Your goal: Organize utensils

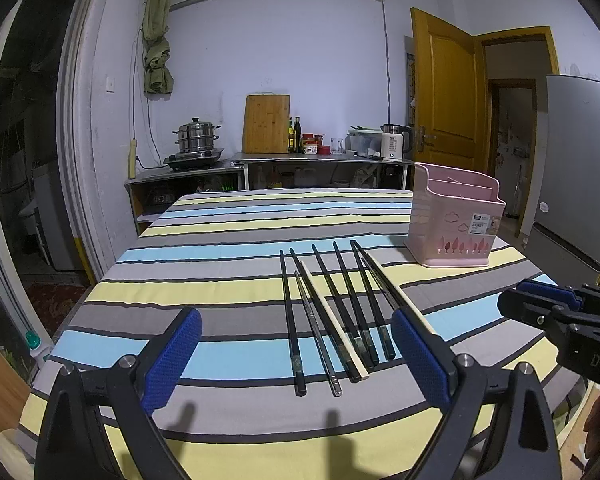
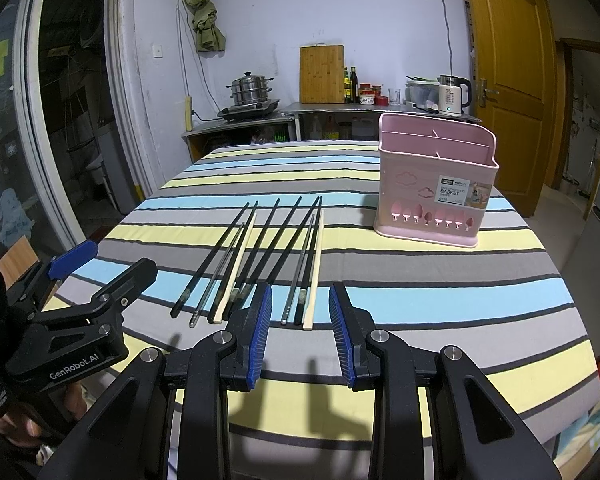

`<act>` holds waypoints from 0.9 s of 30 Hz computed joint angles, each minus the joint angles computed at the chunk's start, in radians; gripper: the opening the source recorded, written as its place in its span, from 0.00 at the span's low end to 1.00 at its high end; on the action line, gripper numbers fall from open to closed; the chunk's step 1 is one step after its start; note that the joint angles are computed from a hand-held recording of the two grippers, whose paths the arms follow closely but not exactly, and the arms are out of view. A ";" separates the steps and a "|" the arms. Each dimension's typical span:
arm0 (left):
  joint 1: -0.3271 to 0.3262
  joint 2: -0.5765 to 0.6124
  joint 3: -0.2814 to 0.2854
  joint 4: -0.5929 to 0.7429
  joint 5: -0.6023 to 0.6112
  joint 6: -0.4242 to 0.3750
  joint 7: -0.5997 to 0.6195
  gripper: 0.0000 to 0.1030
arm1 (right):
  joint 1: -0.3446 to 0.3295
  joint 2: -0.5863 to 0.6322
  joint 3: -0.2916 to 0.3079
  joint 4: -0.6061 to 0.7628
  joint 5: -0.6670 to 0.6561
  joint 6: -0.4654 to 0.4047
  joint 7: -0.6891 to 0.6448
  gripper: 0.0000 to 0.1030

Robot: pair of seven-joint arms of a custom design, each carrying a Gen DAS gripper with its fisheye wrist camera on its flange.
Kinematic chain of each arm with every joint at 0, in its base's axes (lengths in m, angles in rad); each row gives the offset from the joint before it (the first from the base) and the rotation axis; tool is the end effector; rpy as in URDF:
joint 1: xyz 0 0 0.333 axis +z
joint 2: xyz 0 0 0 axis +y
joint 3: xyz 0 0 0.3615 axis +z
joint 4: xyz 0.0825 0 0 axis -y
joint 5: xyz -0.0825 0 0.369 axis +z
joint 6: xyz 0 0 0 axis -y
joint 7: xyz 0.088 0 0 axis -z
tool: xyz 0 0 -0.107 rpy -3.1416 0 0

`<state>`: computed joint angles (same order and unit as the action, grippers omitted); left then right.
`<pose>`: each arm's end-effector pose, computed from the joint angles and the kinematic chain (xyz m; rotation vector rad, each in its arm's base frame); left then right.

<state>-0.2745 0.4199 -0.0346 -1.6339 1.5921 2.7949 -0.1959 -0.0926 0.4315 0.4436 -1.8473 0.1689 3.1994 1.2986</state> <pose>0.6569 -0.2542 0.4704 -1.5904 1.4559 -0.9282 0.6716 0.1747 0.4746 -1.8124 1.3092 -0.5790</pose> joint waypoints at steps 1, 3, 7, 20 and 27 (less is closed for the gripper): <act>-0.001 0.000 0.000 0.000 0.001 -0.001 -0.001 0.94 | 0.002 0.000 -0.002 0.000 0.000 0.001 0.001 0.30; 0.000 0.001 0.000 0.001 0.002 0.002 -0.003 0.94 | -0.001 0.000 0.001 0.000 -0.001 0.000 0.002 0.30; -0.001 0.004 0.000 0.002 -0.002 0.002 0.003 0.94 | 0.001 0.000 -0.001 -0.001 -0.003 0.001 0.003 0.30; 0.019 0.035 0.009 0.028 -0.050 0.064 0.048 0.93 | 0.003 0.011 0.008 0.008 0.002 -0.007 -0.009 0.30; 0.056 0.107 -0.005 0.092 -0.346 0.086 0.353 0.89 | 0.035 0.052 -0.022 0.077 0.002 -0.047 -0.017 0.30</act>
